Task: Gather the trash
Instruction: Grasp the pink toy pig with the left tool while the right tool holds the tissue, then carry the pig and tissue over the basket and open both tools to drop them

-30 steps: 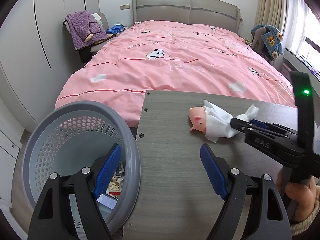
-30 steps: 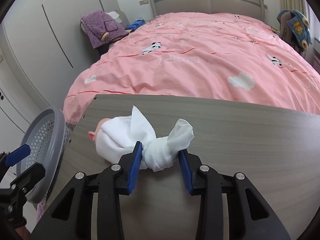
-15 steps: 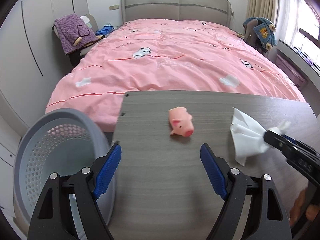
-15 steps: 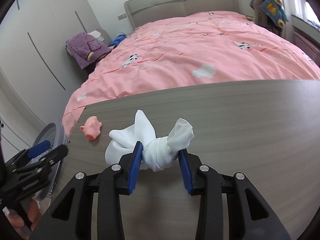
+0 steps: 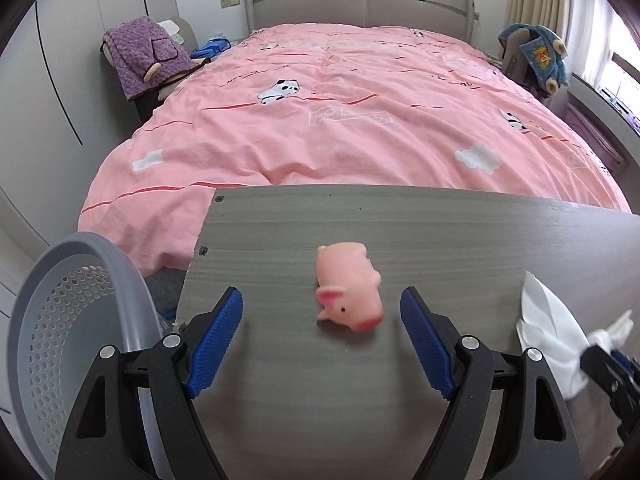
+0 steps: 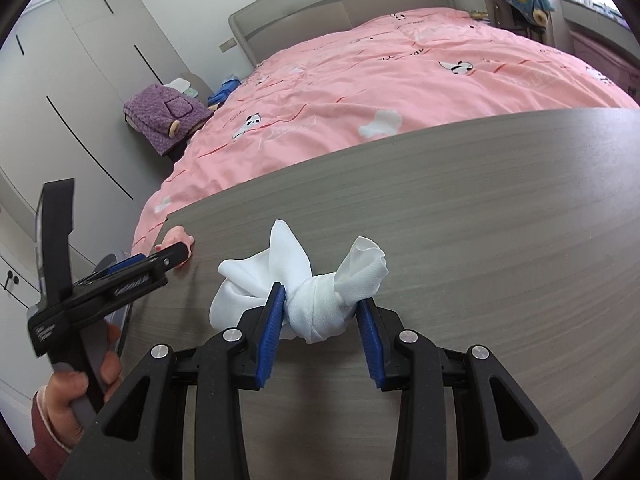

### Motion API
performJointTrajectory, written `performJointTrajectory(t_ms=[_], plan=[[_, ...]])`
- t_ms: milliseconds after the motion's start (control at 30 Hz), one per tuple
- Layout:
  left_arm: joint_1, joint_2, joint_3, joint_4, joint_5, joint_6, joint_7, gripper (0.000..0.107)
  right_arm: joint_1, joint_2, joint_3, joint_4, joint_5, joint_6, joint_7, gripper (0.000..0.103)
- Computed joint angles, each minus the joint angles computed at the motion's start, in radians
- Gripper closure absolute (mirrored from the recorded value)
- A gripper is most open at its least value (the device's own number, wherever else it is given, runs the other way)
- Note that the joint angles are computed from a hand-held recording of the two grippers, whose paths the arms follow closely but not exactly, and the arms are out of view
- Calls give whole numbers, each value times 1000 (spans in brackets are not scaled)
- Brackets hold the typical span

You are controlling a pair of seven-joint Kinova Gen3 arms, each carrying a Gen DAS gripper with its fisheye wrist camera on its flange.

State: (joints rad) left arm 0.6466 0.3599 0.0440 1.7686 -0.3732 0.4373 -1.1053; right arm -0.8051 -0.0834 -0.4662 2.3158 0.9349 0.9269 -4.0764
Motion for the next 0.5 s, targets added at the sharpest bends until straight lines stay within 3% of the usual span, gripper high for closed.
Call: performJointTrajectory(t_ms=[200,333,500], plan=[[-4,10,4,-6,7,-13,-6,33,-9,-4,-12,17,13,-6,-46,67],[-65,21,67,-22,71,-1,-92,79,-13,-8,-15,21,12,-2,-56,67],[-70,-1,66,4,118,-12,-134,79,-21,-4,-22,15,9,17,-64,67]])
